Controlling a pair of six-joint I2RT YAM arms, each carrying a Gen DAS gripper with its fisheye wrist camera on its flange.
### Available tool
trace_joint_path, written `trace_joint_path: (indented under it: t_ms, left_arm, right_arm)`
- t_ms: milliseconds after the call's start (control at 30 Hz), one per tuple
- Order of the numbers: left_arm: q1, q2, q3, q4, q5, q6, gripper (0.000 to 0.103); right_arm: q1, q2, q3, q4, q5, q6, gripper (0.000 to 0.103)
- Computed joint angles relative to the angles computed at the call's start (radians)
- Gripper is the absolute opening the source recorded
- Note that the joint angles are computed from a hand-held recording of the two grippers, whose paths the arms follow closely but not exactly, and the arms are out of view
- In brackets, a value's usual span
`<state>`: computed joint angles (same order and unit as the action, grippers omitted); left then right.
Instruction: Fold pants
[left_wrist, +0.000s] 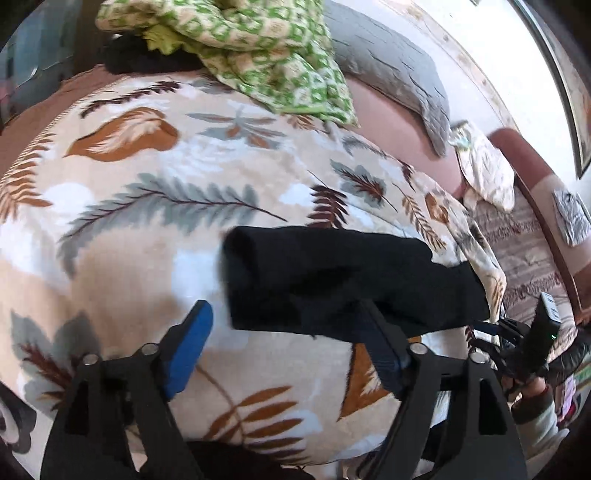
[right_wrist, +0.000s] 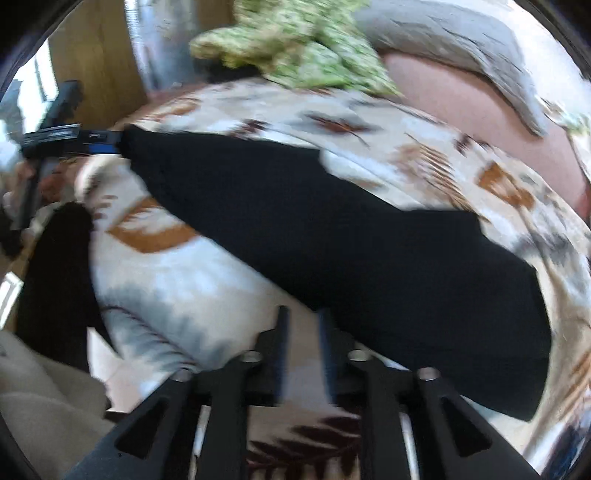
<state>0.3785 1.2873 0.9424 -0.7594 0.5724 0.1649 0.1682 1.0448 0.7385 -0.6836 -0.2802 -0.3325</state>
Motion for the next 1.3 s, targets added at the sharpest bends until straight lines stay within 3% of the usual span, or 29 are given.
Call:
trace_joint_path:
  t_ms: [67,133,233,367,400,433,467,533,733,900,1033,1167,1300]
  left_arm:
    - [0.011,0.012,0.009,-0.013,0.005,0.004,0.082]
    - [0.012,0.036,0.023,-0.035,0.025,0.001,0.082]
    - [0.001,0.065,0.045,-0.078,0.04,0.013,0.082]
    - [-0.004,0.055,0.048,-0.074,0.029,0.021,0.082]
    - [-0.001,0.056,0.052,-0.071,0.027,0.019,0.082]
    - [0.007,0.058,0.059,-0.069,0.031,0.016,0.082]
    - [0.021,0.064,0.071,-0.071,0.042,0.013,0.082]
    - [0.048,0.078,0.099,-0.081,0.054,0.014,0.082]
    - [0.103,0.076,0.122,-0.064,0.045,0.047,0.082]
    - [0.115,0.112,0.123,-0.035,0.038,0.028,0.082]
    - [0.106,0.123,0.109,-0.039,0.035,0.023,0.082]
    - [0.064,0.119,0.097,-0.038,0.012,0.033,0.083]
    - [0.004,0.129,0.088,-0.021,-0.034,0.024,0.083]
  right_arm:
    - [0.097,-0.004,0.002,0.066,-0.022,0.077,0.057]
    - [0.229,0.05,0.016,0.183,-0.004,0.162,0.064]
    - [0.398,0.209,0.078,0.358,0.058,0.221,0.066]
    - [0.527,0.475,0.241,0.471,0.12,0.229,0.065]
    - [0.54,0.53,0.284,0.49,0.116,0.234,0.062]
    - [0.543,0.585,0.336,0.499,0.086,0.242,0.046]
    - [0.545,0.641,0.395,0.486,0.068,0.243,0.022]
    - [0.544,0.705,0.481,0.452,0.102,0.225,0.005]
    - [0.414,0.604,0.422,0.593,0.046,0.511,0.004]
    - [0.577,0.702,0.448,0.558,0.17,0.487,0.005]
    - [0.618,0.788,0.436,0.567,0.18,0.53,0.022]
    - [0.55,0.667,0.353,0.56,0.063,0.511,0.052]
    - [0.392,0.491,0.261,0.52,0.16,0.469,0.057]
